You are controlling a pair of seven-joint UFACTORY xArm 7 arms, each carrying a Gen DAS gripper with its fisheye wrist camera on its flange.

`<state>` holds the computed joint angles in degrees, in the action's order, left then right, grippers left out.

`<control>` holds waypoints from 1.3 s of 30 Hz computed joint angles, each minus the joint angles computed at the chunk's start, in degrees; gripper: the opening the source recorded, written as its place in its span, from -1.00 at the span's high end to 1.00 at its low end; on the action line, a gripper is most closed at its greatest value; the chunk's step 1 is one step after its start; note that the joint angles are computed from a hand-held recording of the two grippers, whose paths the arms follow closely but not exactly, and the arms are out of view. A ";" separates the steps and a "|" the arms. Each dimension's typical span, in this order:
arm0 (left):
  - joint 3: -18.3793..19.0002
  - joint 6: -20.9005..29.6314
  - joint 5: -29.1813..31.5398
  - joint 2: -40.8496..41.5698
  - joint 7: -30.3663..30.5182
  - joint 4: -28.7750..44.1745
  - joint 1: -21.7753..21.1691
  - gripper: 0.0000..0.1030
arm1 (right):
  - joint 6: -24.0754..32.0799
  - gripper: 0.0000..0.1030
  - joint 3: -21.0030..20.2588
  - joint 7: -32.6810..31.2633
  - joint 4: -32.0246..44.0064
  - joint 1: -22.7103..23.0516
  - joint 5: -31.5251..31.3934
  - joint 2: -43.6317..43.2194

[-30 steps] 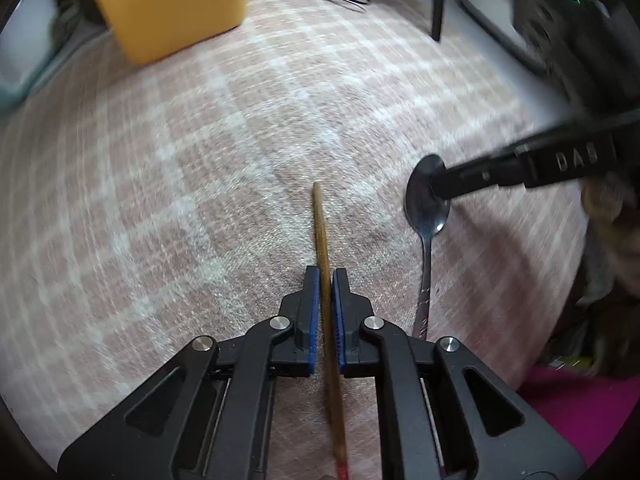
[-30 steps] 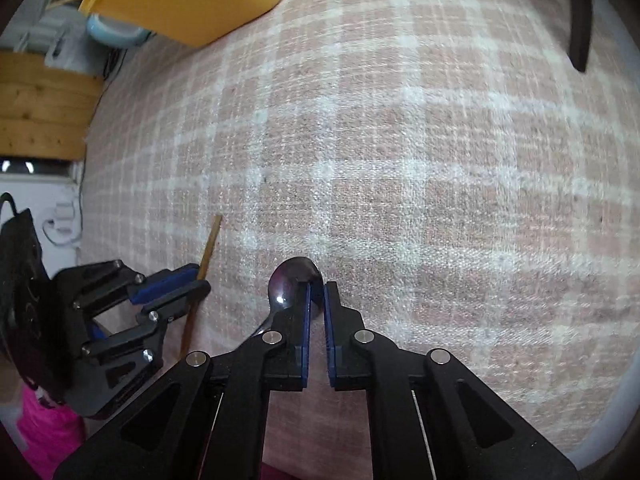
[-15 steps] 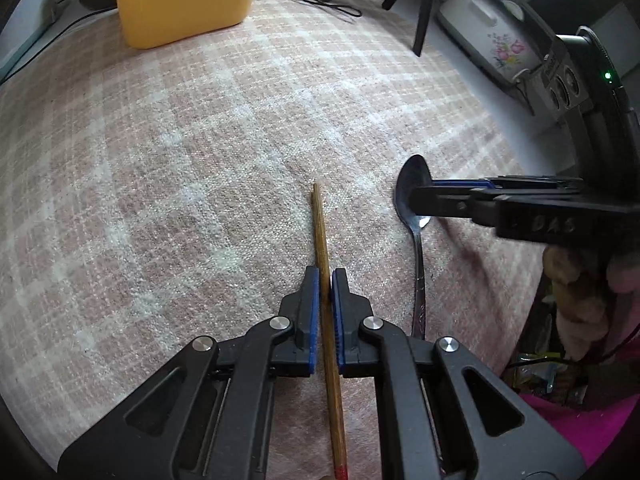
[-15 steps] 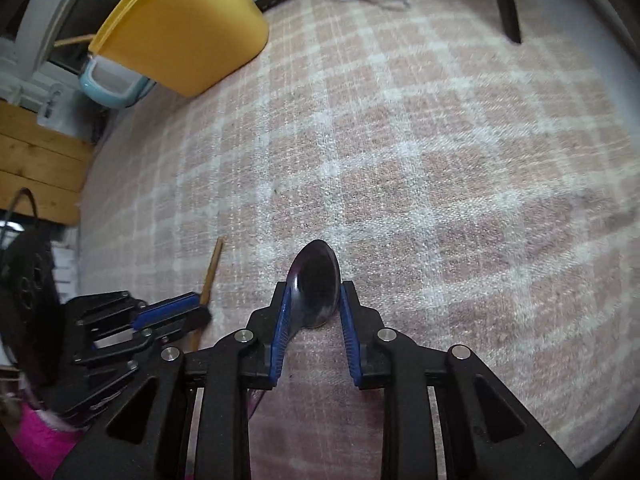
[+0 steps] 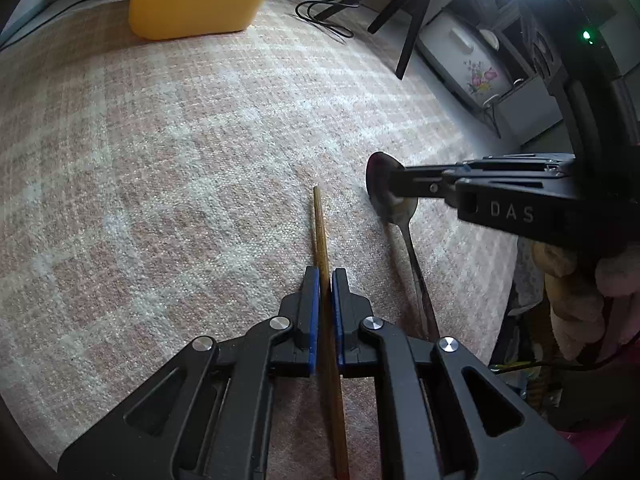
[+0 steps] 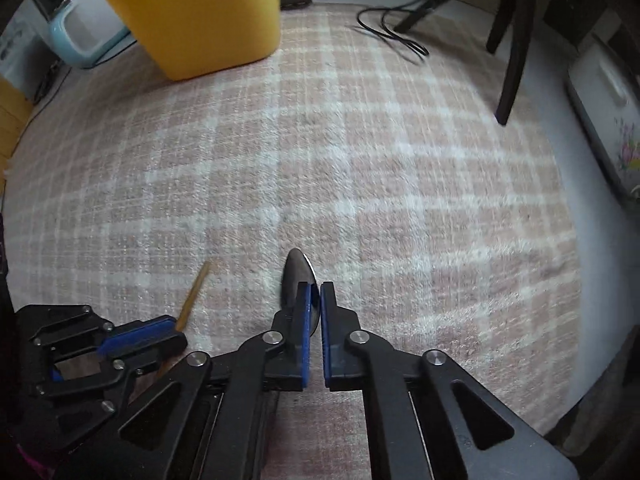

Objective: Organize utensils
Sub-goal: 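Lift the steel spoon with the right tool while the left tool lifts the chopstick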

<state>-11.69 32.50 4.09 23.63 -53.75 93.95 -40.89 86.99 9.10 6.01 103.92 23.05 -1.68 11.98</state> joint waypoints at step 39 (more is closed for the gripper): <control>6.38 14.94 24.96 -2.16 -17.26 18.30 -3.12 0.91 | -17.26 0.95 -0.72 -15.33 13.19 -5.26 16.99 6.69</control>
